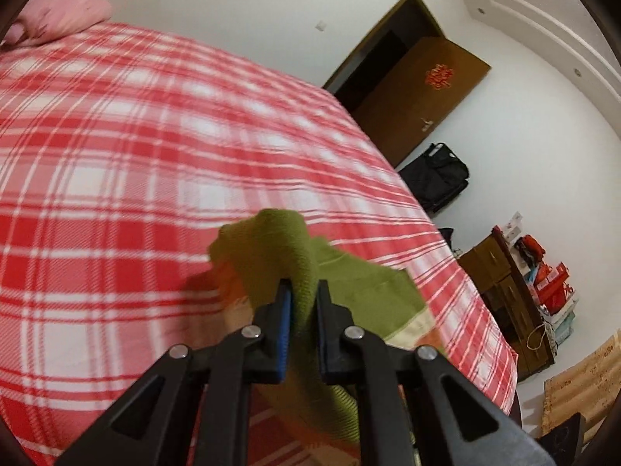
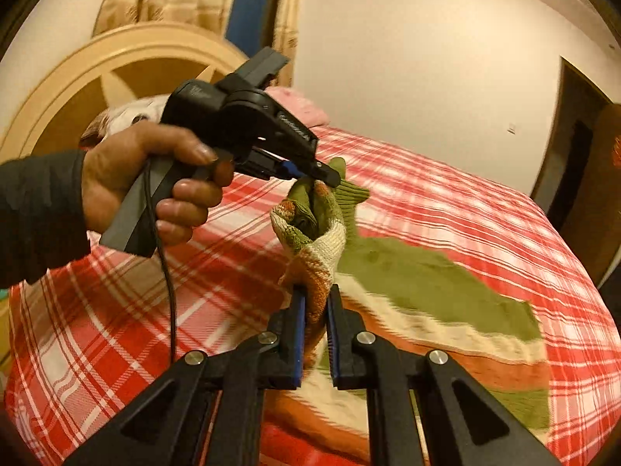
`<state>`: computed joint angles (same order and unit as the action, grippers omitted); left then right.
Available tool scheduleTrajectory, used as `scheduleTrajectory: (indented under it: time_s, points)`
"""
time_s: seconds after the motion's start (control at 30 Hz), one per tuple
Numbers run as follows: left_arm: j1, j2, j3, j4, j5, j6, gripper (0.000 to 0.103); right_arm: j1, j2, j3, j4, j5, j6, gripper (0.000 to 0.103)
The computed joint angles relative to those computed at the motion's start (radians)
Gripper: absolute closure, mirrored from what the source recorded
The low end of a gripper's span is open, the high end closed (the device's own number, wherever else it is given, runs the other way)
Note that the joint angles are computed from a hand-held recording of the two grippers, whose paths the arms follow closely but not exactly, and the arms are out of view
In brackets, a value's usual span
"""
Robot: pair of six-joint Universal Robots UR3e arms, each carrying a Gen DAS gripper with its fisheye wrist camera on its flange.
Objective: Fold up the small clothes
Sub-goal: 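Fold the lifted edge over with the right gripper while the left gripper holds the sweater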
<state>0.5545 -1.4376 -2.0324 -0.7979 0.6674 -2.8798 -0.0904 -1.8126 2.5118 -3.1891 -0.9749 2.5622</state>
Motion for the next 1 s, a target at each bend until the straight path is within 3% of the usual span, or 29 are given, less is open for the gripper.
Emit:
scheduleTrajectory:
  time_s: [0.2, 0.37, 0.5, 0.77, 1.0]
  points:
    - [-0.179, -0.122, 0.137, 0.163, 0.044, -0.181, 0.092, -0.285, -0.238, 0.039, 0.292, 0.203, -0.115, 0.095]
    - [-0.327, -0.254, 0.278, 0.235, 0.113, -0.283, 0.092, -0.453, -0.337, 0.032, 0.510, 0.303, -0.208, 0.096]
    - [-0.424, -0.361, 0.392, 0.253, 0.152, -0.328, 0.093, -0.608, -0.425, 0.028, 0.748, 0.365, -0.357, 0.096]
    - [-0.603, -0.572, 0.620, 0.231, 0.217, -0.384, 0.093, -0.821, -0.404, -0.037, 1.032, 0.394, -0.555, 0.096]
    - [-0.733, -0.721, 0.817, 0.169, 0.304, -0.374, 0.094, -0.908, -0.294, -0.101, 1.195, 0.329, -0.652, 0.096]
